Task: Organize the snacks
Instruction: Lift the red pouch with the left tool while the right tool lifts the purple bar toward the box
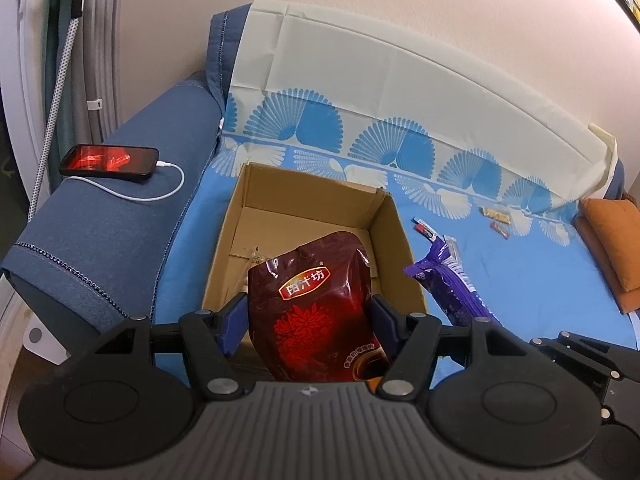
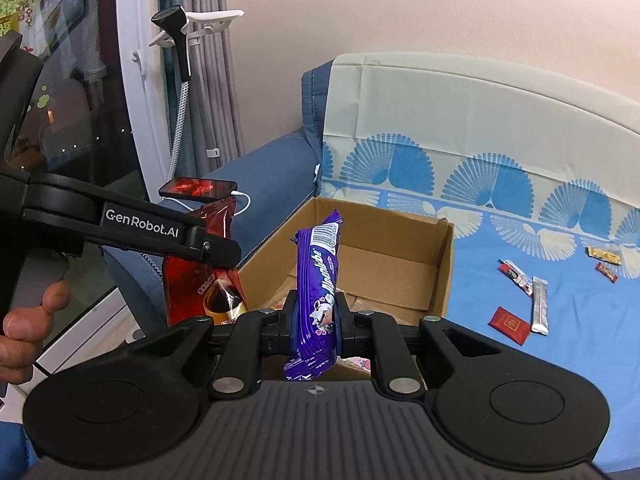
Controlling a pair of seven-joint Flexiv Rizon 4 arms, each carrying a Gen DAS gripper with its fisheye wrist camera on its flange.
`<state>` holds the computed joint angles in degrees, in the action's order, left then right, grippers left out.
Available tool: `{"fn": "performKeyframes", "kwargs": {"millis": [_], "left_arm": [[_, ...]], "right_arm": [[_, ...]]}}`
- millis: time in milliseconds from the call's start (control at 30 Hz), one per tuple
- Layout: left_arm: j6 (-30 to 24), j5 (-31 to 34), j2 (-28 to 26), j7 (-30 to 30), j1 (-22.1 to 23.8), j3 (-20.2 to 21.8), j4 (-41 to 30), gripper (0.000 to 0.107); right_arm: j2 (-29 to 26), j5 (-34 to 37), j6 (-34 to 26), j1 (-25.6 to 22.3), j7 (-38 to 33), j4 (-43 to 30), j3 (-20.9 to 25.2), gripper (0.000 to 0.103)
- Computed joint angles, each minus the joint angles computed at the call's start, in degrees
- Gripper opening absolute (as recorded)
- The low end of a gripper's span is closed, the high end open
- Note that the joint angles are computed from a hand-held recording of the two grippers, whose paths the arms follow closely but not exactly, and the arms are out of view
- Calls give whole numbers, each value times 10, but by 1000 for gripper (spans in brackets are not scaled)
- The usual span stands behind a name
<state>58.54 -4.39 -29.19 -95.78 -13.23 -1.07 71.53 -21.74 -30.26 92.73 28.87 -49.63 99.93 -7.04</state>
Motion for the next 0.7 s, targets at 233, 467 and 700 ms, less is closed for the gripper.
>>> {"fn": "performKeyframes", "kwargs": {"millis": [233,467,700], "left_arm": [[-5,-2,-3,3,0,-2,-5,69],[-14,-3,-9,3,0,-2,-14,69],[-23,-5,-17,6,1,-3,-23,69]], "right_arm": [[-2,4,-6,-7,-4,-3,9,17],[-6,13,-16,-20,-12,-12,27,17],[-12,28,-29,-37,-28,-22,51,17]]}}
